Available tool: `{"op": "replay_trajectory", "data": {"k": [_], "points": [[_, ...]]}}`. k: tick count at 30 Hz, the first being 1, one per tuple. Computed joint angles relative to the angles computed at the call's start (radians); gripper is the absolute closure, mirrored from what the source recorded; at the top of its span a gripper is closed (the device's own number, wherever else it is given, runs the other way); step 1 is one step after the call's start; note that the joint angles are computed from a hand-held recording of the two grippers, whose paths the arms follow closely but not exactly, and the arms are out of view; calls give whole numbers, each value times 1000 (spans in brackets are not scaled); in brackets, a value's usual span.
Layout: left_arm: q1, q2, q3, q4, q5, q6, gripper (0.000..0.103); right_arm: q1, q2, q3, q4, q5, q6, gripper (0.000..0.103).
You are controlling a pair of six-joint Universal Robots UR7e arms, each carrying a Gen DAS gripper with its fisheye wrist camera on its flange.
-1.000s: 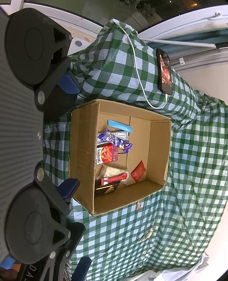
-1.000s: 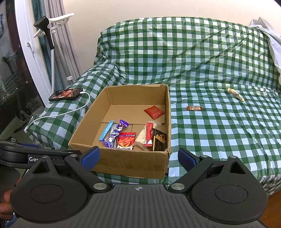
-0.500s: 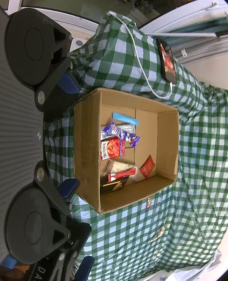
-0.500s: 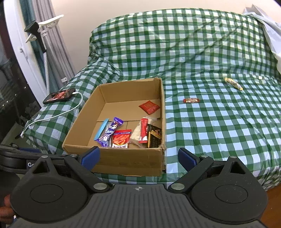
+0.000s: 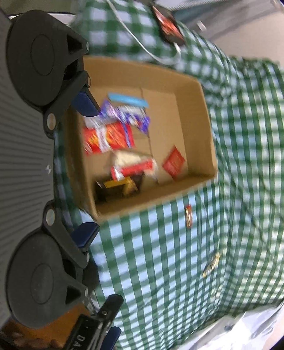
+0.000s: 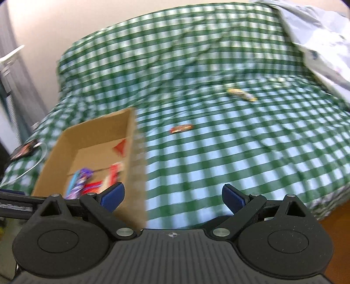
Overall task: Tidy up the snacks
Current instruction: 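Move both tools toward the red candy and yellow bar on the bed, then grasp the red-wrapped candy with the left tool while the right grasps the yellow bar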
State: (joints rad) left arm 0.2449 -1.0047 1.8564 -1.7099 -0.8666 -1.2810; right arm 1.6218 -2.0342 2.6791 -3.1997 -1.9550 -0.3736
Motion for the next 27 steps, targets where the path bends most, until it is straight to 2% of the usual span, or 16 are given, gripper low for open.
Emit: {"op": "replay_trajectory", "data": {"k": [4,8,11,14,18,22,27], "points": [[67,120,-127,-86,43,191,0,-103,69,-62,-109,30,-64,7],[138,263,-279,-178,109,417,0,-240,149,-178,-175,133,-160,7],[202,387,-408,-211,161,550,0,-319,266,-301,-244,209,-220,6],[272,503,-547,-232,166,644,0,-383,408,-453,-273,286,-288,6],[371,638,-733,-246,125,728,0,-396,628,-677,-244,296,-363,6],[453,751,-881,-259,123,824,0,-391,848,-914,-217,251,-414,6],[537,871,-1087,-137,61,887,1,-387,1048,-1184,-97,185,-405,6]]}}
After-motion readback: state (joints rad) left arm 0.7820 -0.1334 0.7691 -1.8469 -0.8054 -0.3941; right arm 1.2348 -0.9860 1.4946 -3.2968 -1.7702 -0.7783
